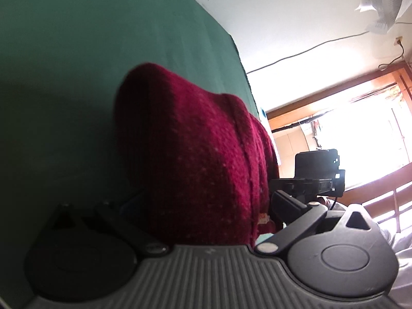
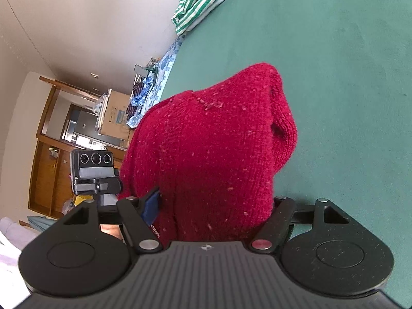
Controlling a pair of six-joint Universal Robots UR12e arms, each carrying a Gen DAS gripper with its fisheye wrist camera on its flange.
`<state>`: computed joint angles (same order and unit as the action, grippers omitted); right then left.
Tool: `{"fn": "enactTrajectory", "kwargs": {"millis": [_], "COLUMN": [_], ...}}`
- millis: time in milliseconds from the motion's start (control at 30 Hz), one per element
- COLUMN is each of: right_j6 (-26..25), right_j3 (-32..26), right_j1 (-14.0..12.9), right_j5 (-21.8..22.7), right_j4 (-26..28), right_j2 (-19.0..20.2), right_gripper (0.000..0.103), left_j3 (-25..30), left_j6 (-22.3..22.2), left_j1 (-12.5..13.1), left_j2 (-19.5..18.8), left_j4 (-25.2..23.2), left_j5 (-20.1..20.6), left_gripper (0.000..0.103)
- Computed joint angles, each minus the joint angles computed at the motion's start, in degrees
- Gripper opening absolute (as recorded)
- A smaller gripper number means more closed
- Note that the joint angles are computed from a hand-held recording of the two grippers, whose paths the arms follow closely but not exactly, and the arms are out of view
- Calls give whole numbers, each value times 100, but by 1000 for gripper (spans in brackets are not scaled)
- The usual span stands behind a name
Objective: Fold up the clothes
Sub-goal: 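Lift the red sweater bundle with both grippers and carry it toward the striped shirt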
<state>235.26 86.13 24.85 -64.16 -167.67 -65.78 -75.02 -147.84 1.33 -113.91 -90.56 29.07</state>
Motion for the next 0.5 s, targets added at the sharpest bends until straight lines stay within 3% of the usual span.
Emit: {"fn": "enactTrajectory", "kwargs": {"millis": [100, 167, 300, 500], "right_j6": [1, 5, 118, 607], "right_j3": [28, 57, 75, 12], "right_j1": [17, 42, 97, 180], "right_j5": [-69, -165, -372, -721], "right_j4": [-56, -124, -215, -123], "right_j2": [-10, -18, -19, -14], "right_gripper": [73, 73, 73, 72], "left_j3": [-124, -120, -69, 201], "left_j6": [35, 246, -50, 180], "left_j1": [59, 152, 164, 105], "left_j2": [24, 54, -32, -118], "left_j4": [3, -301, -393, -588], "left_j5": [-31, -101, -341, 115], "left_gripper": [102, 102, 102, 102]}}
